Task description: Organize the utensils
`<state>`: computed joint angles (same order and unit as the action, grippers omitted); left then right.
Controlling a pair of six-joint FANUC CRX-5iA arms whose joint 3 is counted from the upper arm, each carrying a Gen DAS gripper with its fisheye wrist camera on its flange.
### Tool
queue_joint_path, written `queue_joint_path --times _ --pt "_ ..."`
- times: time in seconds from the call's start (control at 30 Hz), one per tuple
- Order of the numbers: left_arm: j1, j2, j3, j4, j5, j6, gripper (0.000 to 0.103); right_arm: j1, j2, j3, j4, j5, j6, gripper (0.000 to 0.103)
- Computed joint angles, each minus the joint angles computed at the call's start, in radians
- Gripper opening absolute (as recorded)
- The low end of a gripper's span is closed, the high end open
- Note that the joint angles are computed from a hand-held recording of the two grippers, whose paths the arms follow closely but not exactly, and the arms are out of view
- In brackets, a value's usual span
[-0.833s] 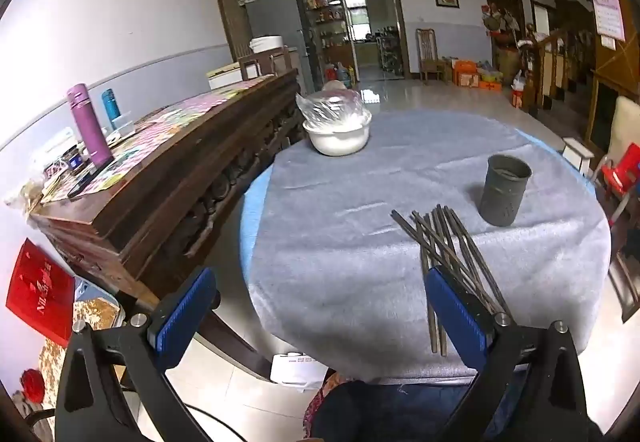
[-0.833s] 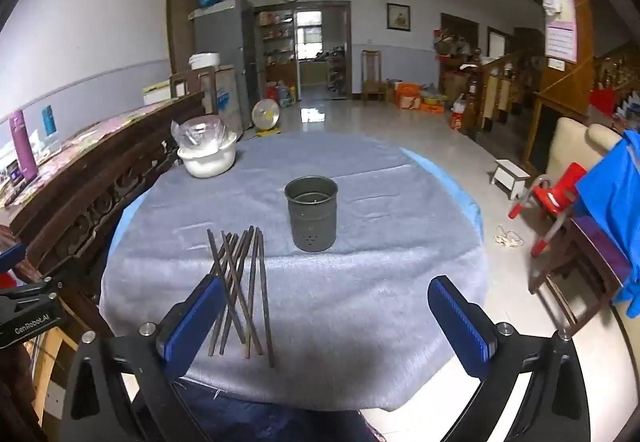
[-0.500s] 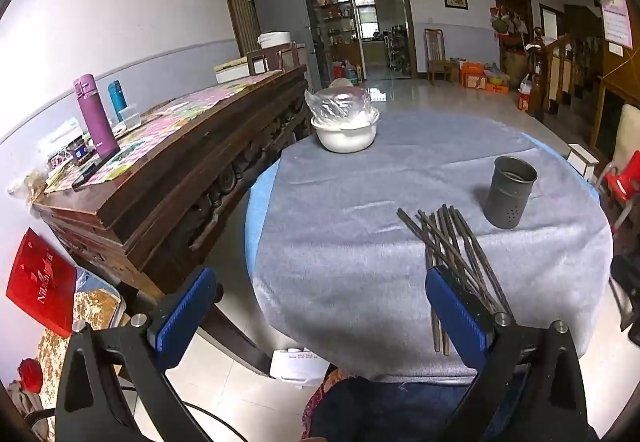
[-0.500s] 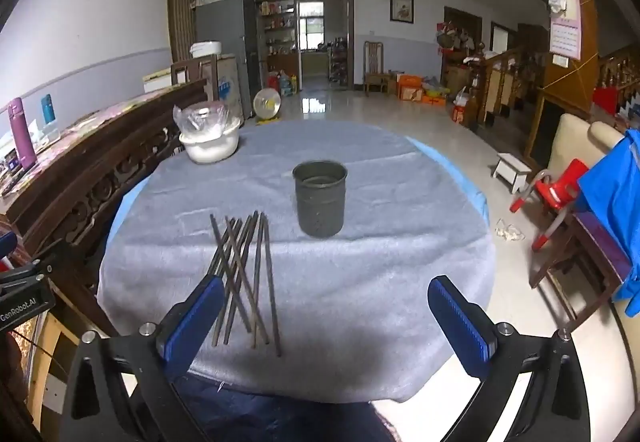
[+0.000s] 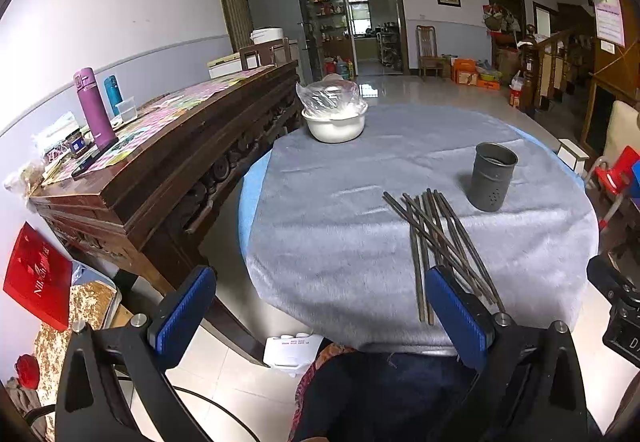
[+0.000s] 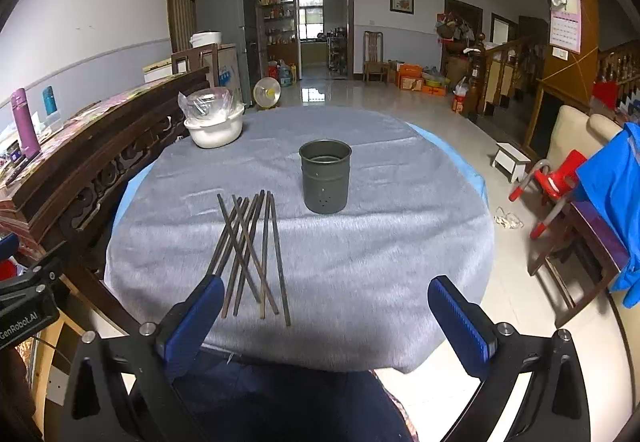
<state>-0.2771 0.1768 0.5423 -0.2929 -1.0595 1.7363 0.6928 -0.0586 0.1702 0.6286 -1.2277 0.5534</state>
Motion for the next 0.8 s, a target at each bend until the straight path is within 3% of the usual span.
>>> queue_joint_path --times 0.43,0.8 --pt "-0.011 -0.040 -0.056 0.007 0.048 -0.024 0.103 0.024 -0.035 -0.033 0.014 -0.020 -0.031 0.103" --pt "-0.013 -0.022 -0.043 0.010 0.015 -0.024 0.103 0.031 -0.031 -0.035 0.009 -0.014 -0.007 0.103"
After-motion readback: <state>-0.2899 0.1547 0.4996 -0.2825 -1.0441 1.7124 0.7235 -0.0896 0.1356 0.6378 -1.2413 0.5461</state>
